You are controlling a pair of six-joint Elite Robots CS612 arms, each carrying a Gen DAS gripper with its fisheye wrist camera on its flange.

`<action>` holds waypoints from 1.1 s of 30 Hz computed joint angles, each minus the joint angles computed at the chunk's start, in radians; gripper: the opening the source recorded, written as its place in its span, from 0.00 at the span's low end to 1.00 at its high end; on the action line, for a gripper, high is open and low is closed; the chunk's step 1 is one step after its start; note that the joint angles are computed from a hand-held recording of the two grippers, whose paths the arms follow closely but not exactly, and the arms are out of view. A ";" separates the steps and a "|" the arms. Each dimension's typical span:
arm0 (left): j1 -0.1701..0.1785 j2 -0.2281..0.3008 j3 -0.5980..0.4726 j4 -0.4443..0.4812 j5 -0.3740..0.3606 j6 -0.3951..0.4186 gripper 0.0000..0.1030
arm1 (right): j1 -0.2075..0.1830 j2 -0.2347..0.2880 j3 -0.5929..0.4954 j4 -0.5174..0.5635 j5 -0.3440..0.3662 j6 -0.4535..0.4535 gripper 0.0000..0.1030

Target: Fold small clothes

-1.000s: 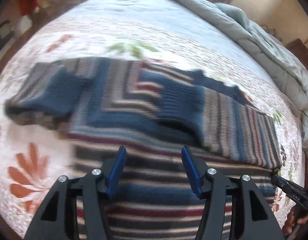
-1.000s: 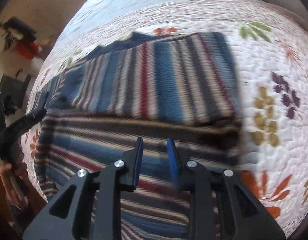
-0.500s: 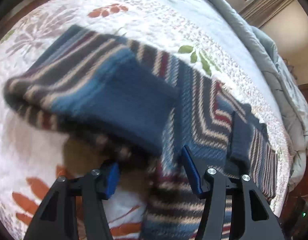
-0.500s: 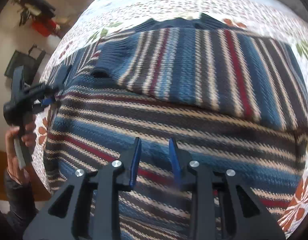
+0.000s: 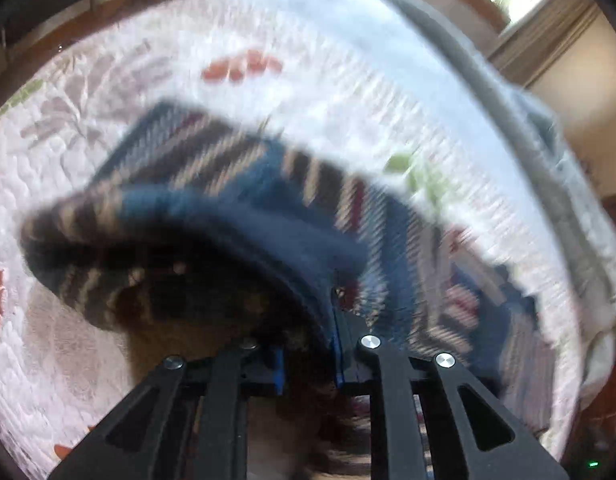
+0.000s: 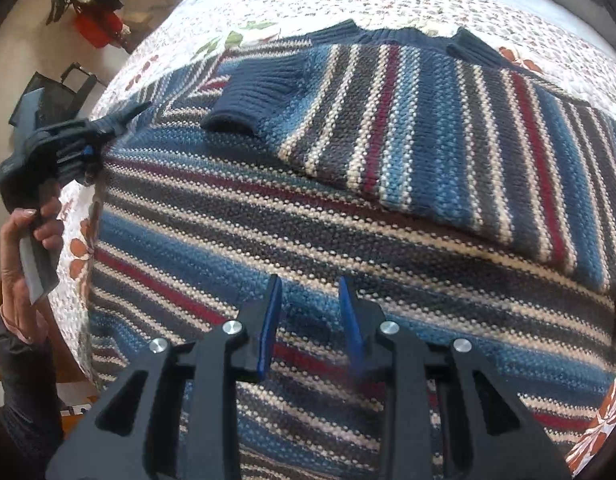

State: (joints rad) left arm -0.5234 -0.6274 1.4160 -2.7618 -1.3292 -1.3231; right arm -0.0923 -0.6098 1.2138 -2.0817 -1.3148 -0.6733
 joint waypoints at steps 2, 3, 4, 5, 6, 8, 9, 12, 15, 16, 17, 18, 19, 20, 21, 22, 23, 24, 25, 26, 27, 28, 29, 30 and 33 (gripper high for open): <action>-0.001 0.008 0.002 -0.017 -0.003 0.014 0.19 | 0.004 0.004 -0.003 0.005 -0.015 0.001 0.30; -0.004 0.004 0.008 -0.027 0.001 0.027 0.23 | 0.005 0.003 0.000 0.006 -0.018 -0.002 0.31; -0.006 -0.002 0.017 -0.042 -0.003 0.028 0.26 | 0.007 0.000 0.005 0.005 -0.021 -0.007 0.33; -0.012 -0.013 0.032 -0.054 -0.006 0.030 0.35 | 0.008 -0.006 0.014 0.000 -0.024 -0.016 0.33; -0.018 -0.021 0.044 -0.058 -0.008 0.034 0.44 | 0.009 -0.018 0.029 -0.004 -0.024 -0.037 0.33; -0.032 -0.041 0.076 -0.075 -0.030 0.051 0.51 | 0.006 -0.041 0.059 -0.001 -0.004 -0.088 0.35; -0.041 -0.055 0.100 -0.086 -0.056 0.060 0.55 | 0.002 -0.058 0.082 -0.002 0.011 -0.112 0.37; -0.074 -0.087 0.173 -0.124 -0.116 0.073 0.56 | -0.014 -0.101 0.145 -0.032 0.018 -0.127 0.38; -0.120 -0.118 0.237 -0.142 -0.116 0.071 0.56 | -0.053 -0.142 0.211 -0.098 0.000 -0.102 0.45; -0.131 -0.126 0.252 -0.155 -0.113 0.064 0.56 | -0.063 -0.149 0.225 -0.120 -0.014 -0.088 0.45; -0.143 -0.132 0.269 -0.177 -0.121 0.046 0.56 | -0.077 -0.160 0.244 -0.143 -0.033 -0.071 0.46; -0.148 -0.132 0.276 -0.196 -0.132 0.037 0.56 | -0.097 -0.171 0.262 -0.166 -0.067 -0.050 0.46; -0.155 -0.130 0.281 -0.224 -0.149 0.029 0.56 | -0.110 -0.177 0.274 -0.182 -0.094 -0.032 0.46; -0.163 -0.126 0.278 -0.229 -0.163 0.025 0.56 | -0.129 -0.184 0.288 -0.201 -0.131 -0.008 0.46; -0.168 -0.121 0.269 -0.216 -0.168 0.027 0.56 | -0.139 -0.186 0.294 -0.208 -0.150 0.007 0.46; -0.174 -0.114 0.255 -0.192 -0.173 0.036 0.57 | -0.152 -0.188 0.301 -0.210 -0.173 0.027 0.46; -0.179 -0.109 0.237 -0.152 -0.171 0.044 0.58 | -0.167 -0.189 0.307 -0.214 -0.197 0.049 0.46; -0.187 -0.104 0.216 -0.101 -0.151 0.058 0.61 | -0.175 -0.191 0.315 -0.221 -0.210 0.057 0.46; -0.195 -0.101 0.195 -0.055 -0.128 0.077 0.62 | -0.184 -0.193 0.322 -0.227 -0.219 0.065 0.48; -0.201 -0.101 0.185 -0.028 -0.121 0.083 0.62 | -0.191 -0.194 0.328 -0.226 -0.221 0.073 0.50; -0.204 -0.098 0.176 -0.022 -0.128 0.082 0.63 | -0.201 -0.194 0.327 -0.204 -0.208 0.080 0.52; -0.204 -0.094 0.174 -0.042 -0.144 0.077 0.62 | -0.210 -0.193 0.324 -0.180 -0.193 0.088 0.52; -0.205 -0.090 0.173 -0.068 -0.166 0.071 0.62 | -0.216 -0.195 0.326 -0.165 -0.179 0.089 0.54; -0.207 -0.088 0.172 -0.079 -0.179 0.068 0.63 | -0.222 -0.200 0.332 -0.155 -0.168 0.076 0.56; -0.210 -0.082 0.167 -0.088 -0.206 0.063 0.63 | -0.232 -0.216 0.354 -0.135 -0.149 0.041 0.64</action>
State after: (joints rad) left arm -0.7337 -0.7096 1.5827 -2.8500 -1.5350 -1.2604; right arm -0.3240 -0.8261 1.5683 -2.2168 -1.4640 -0.6324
